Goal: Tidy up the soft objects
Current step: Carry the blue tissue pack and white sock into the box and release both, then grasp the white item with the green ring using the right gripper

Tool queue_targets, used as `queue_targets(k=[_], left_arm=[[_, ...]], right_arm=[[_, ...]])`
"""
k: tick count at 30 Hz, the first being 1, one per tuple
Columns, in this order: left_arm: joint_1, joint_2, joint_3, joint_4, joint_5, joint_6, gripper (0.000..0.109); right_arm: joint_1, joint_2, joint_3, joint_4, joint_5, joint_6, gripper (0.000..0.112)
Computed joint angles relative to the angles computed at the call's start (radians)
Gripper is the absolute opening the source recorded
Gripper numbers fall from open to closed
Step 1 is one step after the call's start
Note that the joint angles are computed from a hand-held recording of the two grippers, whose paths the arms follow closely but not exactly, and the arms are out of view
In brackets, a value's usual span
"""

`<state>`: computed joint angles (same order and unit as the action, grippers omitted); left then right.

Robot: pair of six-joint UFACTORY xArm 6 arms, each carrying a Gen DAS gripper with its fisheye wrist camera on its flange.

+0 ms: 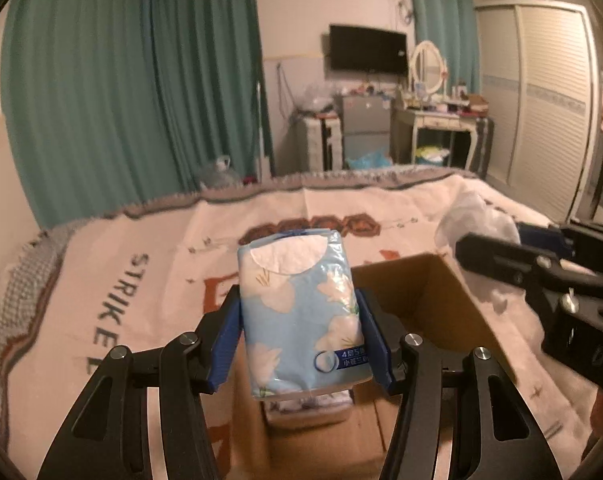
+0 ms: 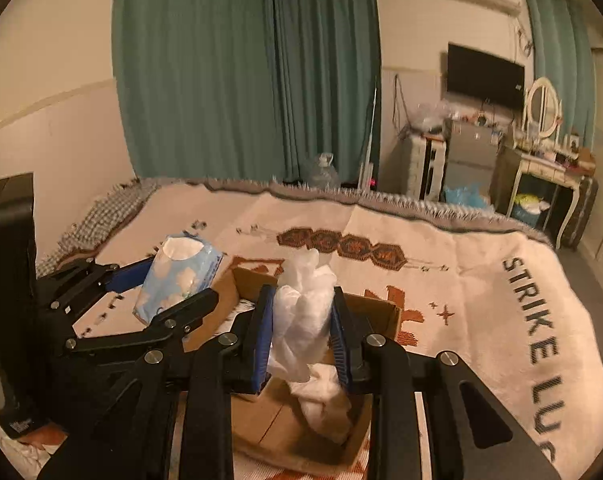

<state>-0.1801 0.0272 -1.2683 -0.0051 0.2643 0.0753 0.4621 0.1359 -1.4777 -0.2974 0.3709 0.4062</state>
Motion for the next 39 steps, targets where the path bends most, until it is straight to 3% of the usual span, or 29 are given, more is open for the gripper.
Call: queue_targets(k=[4, 8, 10, 12, 14, 17, 21, 25, 27, 32, 36, 39], left_arm=[[-0.007, 0.086, -0.08, -0.024, 0.061, 0.014, 0.054], [-0.016, 0.108, -0.091, 0.003, 0.066, -0.009, 0.057], [-0.017, 0.105, -0.078, 0.071, 0.035, -0.047, 0.064], [-0.011, 0.101, -0.059, 0.148, -0.026, -0.104, 0.091], [-0.009, 0.074, -0.031, 0.17, -0.058, -0.12, 0.093], [-0.006, 0.034, -0.024, 0.198, -0.032, -0.149, 0.093], [-0.004, -0.072, 0.027, 0.22, -0.024, -0.151, 0.093], [-0.01, -0.227, 0.095, 0.092, 0.004, -0.049, 0.094], [-0.009, -0.309, 0.122, 0.039, 0.031, -0.017, 0.099], [0.009, -0.466, 0.207, 0.054, 0.06, -0.054, 0.099], [0.024, -0.605, 0.353, 0.143, 0.008, -0.128, 0.099], [0.014, -0.682, 0.458, 0.104, 0.0, -0.076, 0.099]], right_arm=[[-0.019, 0.087, -0.062, 0.057, 0.006, -0.063, 0.026], [-0.036, 0.128, -0.073, 0.114, 0.0, -0.1, 0.028], [-0.043, 0.138, -0.073, 0.14, -0.004, -0.115, 0.029], [-0.05, 0.135, -0.07, 0.097, -0.002, -0.064, 0.041], [-0.059, 0.111, -0.048, 0.07, -0.01, -0.019, 0.059], [-0.063, 0.057, -0.015, 0.034, -0.003, 0.018, 0.061], [-0.051, -0.049, 0.033, -0.08, 0.036, 0.102, 0.069], [-0.009, -0.203, 0.078, -0.204, 0.127, 0.19, 0.077], [0.017, -0.264, 0.092, -0.243, 0.171, 0.216, 0.087], [0.111, -0.434, 0.154, -0.325, 0.294, 0.265, 0.103], [0.197, -0.537, 0.233, -0.386, 0.381, 0.318, 0.103], [0.247, -0.568, 0.283, -0.405, 0.456, 0.361, 0.103]])
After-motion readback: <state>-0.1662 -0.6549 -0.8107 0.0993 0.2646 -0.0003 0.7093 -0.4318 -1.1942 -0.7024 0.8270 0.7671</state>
